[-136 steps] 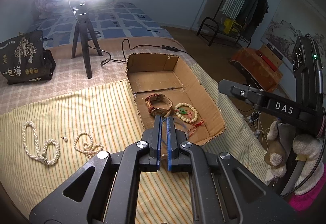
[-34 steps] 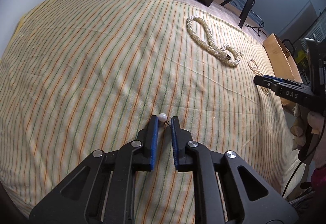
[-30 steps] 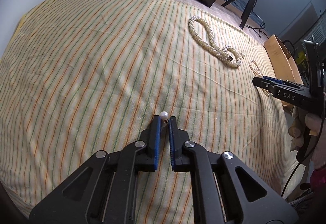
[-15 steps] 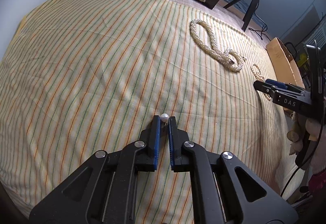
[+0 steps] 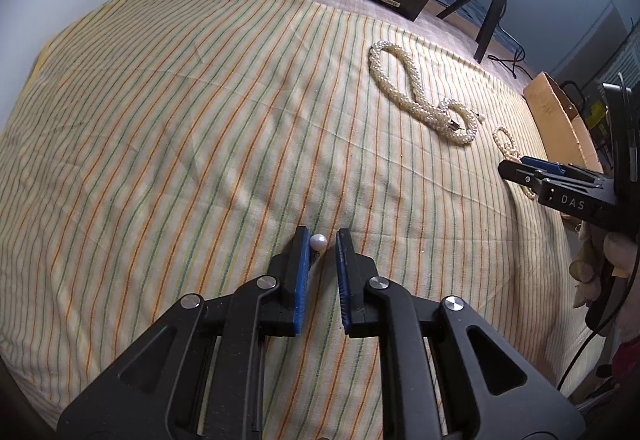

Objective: Organize jewelry
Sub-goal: 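Close the left tool on the pearl earring while the right tool closes on the pearl necklace, then carry the earring in the left tool and necklace in the right tool into the box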

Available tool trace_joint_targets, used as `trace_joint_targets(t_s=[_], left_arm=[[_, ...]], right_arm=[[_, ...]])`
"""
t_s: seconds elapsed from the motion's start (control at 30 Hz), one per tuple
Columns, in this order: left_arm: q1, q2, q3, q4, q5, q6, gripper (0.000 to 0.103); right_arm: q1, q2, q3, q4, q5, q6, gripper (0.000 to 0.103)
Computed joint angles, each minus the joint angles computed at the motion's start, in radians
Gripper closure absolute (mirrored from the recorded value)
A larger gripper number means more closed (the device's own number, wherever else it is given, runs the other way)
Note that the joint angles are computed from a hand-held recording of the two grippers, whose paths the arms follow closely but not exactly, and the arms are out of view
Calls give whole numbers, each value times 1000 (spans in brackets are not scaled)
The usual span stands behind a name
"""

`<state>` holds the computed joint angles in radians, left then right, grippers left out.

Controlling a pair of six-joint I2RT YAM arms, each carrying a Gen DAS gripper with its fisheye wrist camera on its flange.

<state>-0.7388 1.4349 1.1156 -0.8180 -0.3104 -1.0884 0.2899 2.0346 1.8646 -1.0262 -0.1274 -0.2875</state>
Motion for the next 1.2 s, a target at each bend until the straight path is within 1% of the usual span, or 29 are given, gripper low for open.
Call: trace_joint_targets(t_s=[0.03, 0.07, 0.1, 0.13, 0.17, 0.23, 0.33, 0.5, 0.8, 1.2], left_arm=[[-1, 0, -1, 0, -2, 2, 92], [-3, 0, -1, -1, -6, 3, 92], [-5, -2, -3, 0, -8, 1, 92], [-5, 0, -2, 0, -9, 0, 93], [-5, 2, 0, -5, -12, -2, 96], [-4, -3, -5, 0, -8, -5, 96], [-3, -10, -5, -1, -8, -8, 96], [-9, -30, -2, -5, -9, -10, 96], [-39, -40, 58, -38, -36, -12, 96], [-76, 26, 213, -62, -60, 41, 96]], right_arm=[[1, 0, -1, 0, -2, -2, 59], [2, -1, 0, -2, -5, -5, 61], [3, -2, -1, -1, -6, -6, 67], [3, -4, -3, 0, -10, -5, 73], [3, -5, -4, -2, -17, -5, 76], [-2, -4, -2, -5, -36, -2, 88], [-10, -6, 4, -11, -54, 1, 94], [-32, -15, 40, -36, -113, 12, 98], [-66, -76, 70, -59, -186, 23, 98], [-137, -163, 114, -97, -281, 24, 99]])
